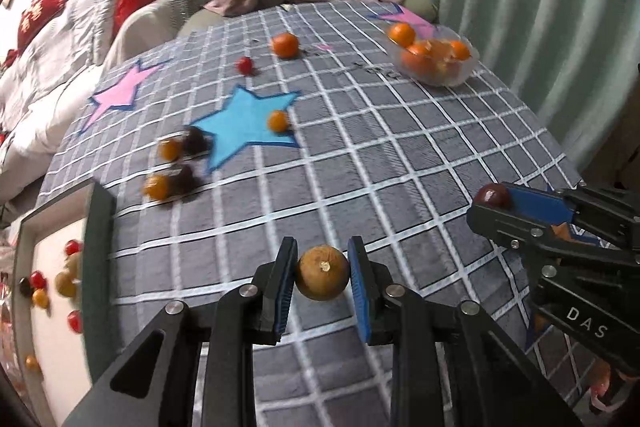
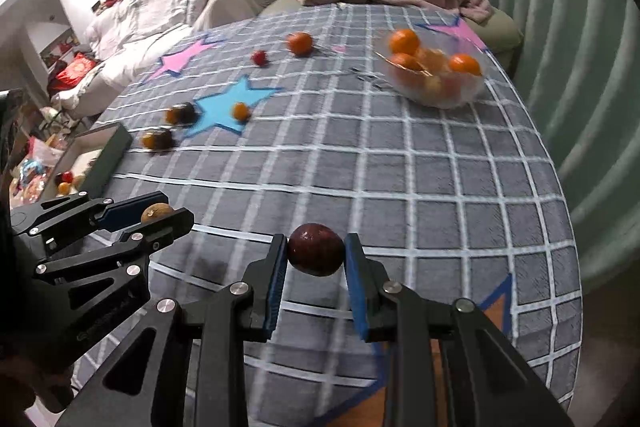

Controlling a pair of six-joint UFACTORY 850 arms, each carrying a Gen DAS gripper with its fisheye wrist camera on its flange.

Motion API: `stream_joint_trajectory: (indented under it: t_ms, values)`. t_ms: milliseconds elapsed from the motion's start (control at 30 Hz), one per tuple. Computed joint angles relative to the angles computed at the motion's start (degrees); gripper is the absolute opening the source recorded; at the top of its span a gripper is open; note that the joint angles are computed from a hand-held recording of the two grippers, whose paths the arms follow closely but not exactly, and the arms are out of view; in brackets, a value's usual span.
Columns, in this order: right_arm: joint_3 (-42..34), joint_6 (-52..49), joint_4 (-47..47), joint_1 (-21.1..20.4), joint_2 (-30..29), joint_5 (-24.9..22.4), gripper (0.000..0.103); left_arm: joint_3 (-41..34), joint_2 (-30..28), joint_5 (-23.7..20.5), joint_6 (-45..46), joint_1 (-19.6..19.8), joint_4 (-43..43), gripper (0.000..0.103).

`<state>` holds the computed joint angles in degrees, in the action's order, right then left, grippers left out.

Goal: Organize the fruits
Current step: 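Carry the tan fruit and dark plum with both tools over the white tray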

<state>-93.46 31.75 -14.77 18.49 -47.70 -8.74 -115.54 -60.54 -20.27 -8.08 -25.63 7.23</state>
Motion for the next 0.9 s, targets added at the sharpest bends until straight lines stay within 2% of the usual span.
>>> stream_joint_trajectory:
  t_ms: [400,500,767,900]
  values:
    - [-8.0,-6.1,3.5,4.8,-1.3,-4.4,0.031,13.5,10.1,6.3,-7.9,4.0,5.4,0.028]
    - [-10.4,-7.7,4.0,6.0,-2.1,-5.6,0.031,16.0,11.9,7.3,-11.9,5.1,9.0,0.028]
    - [-21.2,-18.8,12.8,9.3,-6.9,-10.9,0.031,22.2,16.2,8.7,-24.2,8.7,19.2,0.028]
    - [-30.1,-24.6,17.5,11.0,-11.9,-15.4,0.031,24.7,17.5,8.2,-31.5,11.2,25.5,0.028]
